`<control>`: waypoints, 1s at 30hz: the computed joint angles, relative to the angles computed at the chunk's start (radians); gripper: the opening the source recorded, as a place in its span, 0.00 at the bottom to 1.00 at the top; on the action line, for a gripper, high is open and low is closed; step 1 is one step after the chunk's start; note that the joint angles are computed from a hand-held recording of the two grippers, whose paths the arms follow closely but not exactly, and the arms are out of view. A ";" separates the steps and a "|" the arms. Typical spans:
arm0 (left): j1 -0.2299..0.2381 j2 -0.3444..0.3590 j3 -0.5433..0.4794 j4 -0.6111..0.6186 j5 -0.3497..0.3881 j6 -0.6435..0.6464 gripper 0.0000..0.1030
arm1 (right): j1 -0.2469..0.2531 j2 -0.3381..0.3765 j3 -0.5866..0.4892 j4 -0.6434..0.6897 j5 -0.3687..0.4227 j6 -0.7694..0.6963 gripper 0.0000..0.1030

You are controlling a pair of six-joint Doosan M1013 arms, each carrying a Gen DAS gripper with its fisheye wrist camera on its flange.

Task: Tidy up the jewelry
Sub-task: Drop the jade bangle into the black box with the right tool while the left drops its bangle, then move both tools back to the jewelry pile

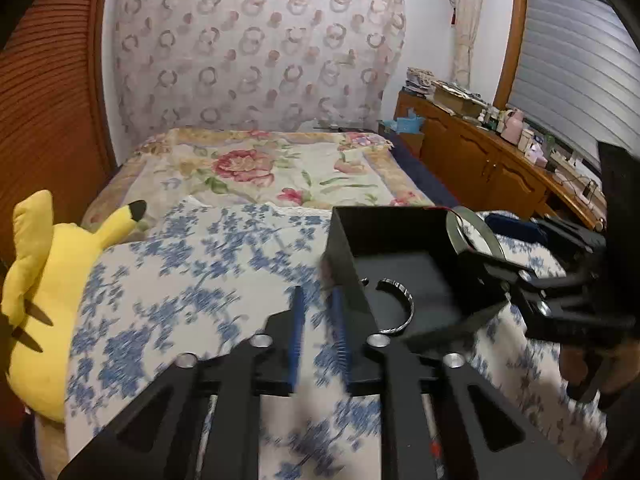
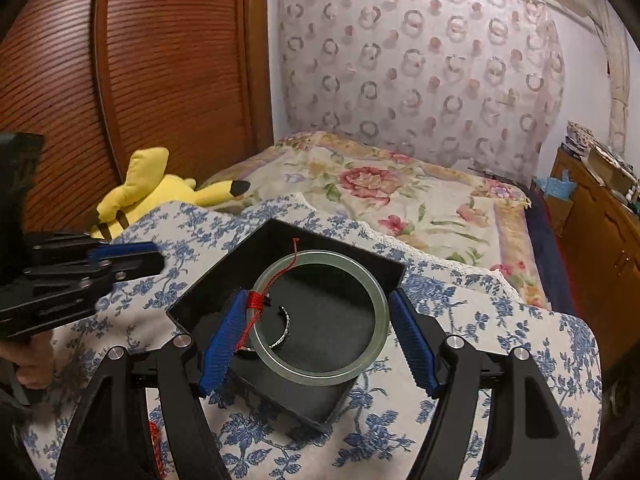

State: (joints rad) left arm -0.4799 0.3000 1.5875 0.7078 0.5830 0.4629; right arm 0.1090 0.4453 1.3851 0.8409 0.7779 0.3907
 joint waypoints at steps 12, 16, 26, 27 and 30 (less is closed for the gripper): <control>-0.032 -0.065 0.109 0.103 -0.019 -0.102 0.46 | 0.043 0.009 -0.004 -0.141 -0.037 0.082 0.73; -0.047 -0.078 0.132 0.117 -0.025 -0.120 0.48 | 0.045 0.011 -0.003 -0.168 -0.039 0.102 0.73; -0.067 -0.087 0.152 0.096 -0.036 -0.100 0.49 | 0.054 0.017 -0.008 -0.200 -0.033 0.128 0.78; -0.069 -0.087 0.153 0.094 -0.037 -0.096 0.49 | 0.052 0.015 -0.007 -0.190 -0.030 0.123 0.79; -0.076 -0.090 0.160 0.079 -0.040 -0.077 0.49 | 0.044 0.000 0.010 -0.164 -0.036 0.102 0.79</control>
State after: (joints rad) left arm -0.5558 0.2102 1.7471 0.7865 0.5430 0.3862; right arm 0.1529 0.4458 1.3952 0.6768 0.7419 0.4927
